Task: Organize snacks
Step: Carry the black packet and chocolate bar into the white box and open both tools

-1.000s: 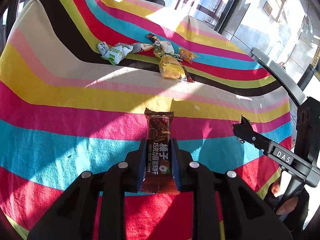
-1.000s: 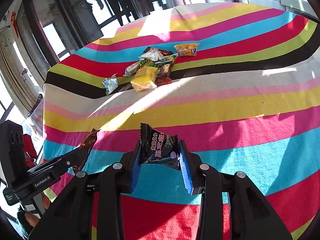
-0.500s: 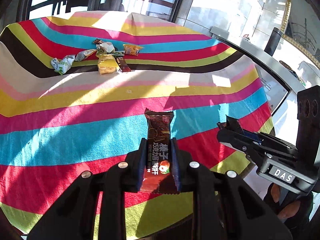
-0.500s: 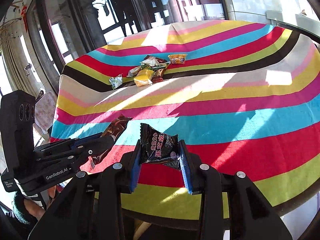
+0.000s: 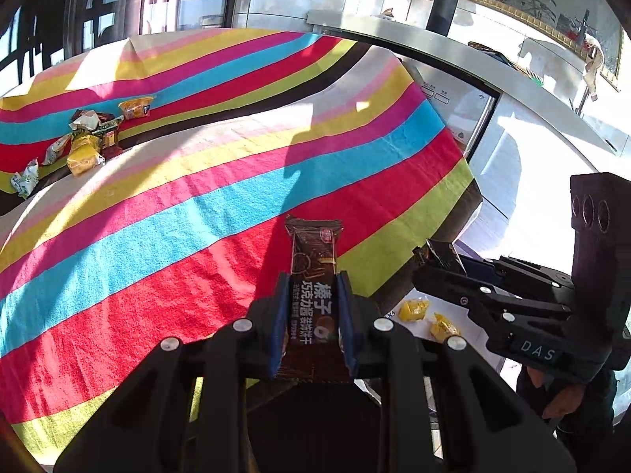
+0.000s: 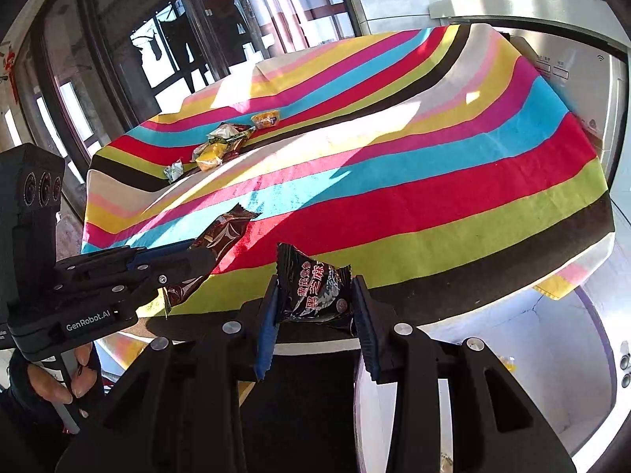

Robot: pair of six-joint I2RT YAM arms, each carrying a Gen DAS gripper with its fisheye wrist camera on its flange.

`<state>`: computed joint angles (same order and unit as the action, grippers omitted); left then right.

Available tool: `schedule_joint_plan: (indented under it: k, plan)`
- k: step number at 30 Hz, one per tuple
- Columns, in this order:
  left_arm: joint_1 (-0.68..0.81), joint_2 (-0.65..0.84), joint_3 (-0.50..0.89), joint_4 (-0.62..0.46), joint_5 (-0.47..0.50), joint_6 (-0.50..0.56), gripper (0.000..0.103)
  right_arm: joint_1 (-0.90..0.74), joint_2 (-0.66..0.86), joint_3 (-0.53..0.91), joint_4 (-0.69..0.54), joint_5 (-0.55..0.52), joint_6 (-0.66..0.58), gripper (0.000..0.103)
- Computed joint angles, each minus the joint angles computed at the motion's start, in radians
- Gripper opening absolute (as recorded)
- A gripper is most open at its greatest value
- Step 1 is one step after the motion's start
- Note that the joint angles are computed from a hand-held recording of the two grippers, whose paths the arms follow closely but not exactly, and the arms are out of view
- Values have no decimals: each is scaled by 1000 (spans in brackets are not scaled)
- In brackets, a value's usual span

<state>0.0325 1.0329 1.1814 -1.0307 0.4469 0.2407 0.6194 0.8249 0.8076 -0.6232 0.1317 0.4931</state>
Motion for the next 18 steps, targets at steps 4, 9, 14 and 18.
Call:
schedule_joint_plan:
  k: [4,9,14,18]
  plan:
    - [-159,-1,3,10,-68,-45,24,-81,-113,-58,-60,-16,9,36]
    - [-341,25,20,17,-121,-109,24,-222,-218,-106,-119,-75,-10,36]
    - [-492,59,38,30,-178,-156,24,-345,-295,-125,-172,-129,-61,36]
    - [-597,118,57,37,-223,-180,24,-494,-319,-154,-191,-205,-118,36]
